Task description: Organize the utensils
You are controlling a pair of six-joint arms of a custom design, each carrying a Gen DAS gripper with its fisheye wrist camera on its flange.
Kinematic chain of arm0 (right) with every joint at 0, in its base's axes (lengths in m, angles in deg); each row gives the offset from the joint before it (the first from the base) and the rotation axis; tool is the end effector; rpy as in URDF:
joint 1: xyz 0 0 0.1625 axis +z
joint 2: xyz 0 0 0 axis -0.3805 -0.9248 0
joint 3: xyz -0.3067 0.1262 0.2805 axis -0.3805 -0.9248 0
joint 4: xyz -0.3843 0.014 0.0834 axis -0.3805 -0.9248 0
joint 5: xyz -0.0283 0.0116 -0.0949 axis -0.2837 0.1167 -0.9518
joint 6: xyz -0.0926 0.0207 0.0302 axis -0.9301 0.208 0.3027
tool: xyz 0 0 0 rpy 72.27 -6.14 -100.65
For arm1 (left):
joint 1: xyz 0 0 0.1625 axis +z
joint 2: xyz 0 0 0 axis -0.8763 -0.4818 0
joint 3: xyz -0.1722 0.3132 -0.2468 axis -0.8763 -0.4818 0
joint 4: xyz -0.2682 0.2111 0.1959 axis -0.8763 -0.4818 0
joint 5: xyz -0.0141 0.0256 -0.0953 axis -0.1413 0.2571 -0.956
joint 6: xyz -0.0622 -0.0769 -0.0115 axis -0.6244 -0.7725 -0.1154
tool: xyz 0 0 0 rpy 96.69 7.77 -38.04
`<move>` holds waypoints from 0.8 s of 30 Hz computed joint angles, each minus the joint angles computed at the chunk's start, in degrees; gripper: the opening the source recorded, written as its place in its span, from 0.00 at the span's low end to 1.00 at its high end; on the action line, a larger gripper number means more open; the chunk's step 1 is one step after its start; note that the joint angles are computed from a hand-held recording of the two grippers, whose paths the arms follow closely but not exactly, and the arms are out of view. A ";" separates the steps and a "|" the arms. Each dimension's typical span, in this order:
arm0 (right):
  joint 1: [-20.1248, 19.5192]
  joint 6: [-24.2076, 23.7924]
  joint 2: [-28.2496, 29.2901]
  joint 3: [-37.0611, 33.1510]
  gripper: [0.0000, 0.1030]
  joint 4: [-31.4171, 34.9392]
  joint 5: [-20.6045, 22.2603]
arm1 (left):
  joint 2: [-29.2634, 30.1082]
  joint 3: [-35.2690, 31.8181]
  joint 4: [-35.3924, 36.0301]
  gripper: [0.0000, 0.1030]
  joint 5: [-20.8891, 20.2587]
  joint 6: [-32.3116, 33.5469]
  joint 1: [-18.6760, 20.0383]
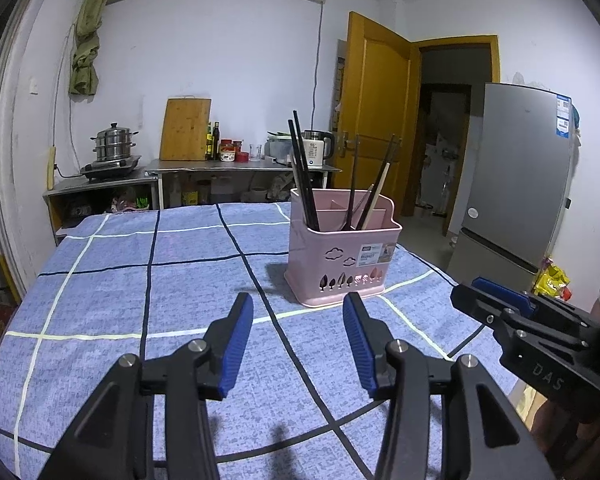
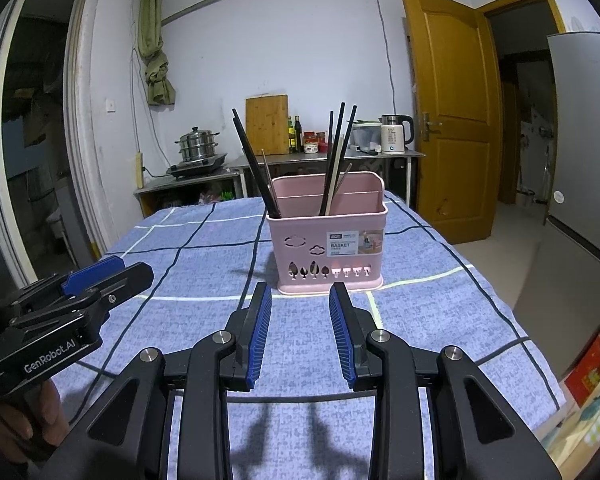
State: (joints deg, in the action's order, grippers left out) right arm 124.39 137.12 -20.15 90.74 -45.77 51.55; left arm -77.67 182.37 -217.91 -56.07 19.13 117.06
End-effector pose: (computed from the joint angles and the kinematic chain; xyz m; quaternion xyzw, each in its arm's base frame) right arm 0.1637 -0.4501 0.1197 0.0496 -0.7365 0.5573 0.3801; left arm -0.1921 -0.5542 0.0951 0.4481 0.8210 -0.3475 0.0667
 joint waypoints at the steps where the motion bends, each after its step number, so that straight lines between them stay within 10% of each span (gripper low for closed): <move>1: 0.03 -0.07 -0.01 0.01 0.30 -0.01 0.08 | -0.03 -0.03 0.10 0.47 0.00 -0.11 0.08; 24: 0.65 0.21 0.53 -0.78 0.30 1.00 1.31 | 0.32 -0.19 0.28 0.47 1.24 -0.83 0.04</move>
State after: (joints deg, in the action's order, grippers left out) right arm 125.04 137.32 -19.62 89.97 -44.77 52.86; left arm -77.35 182.18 -217.63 -54.83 18.29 117.10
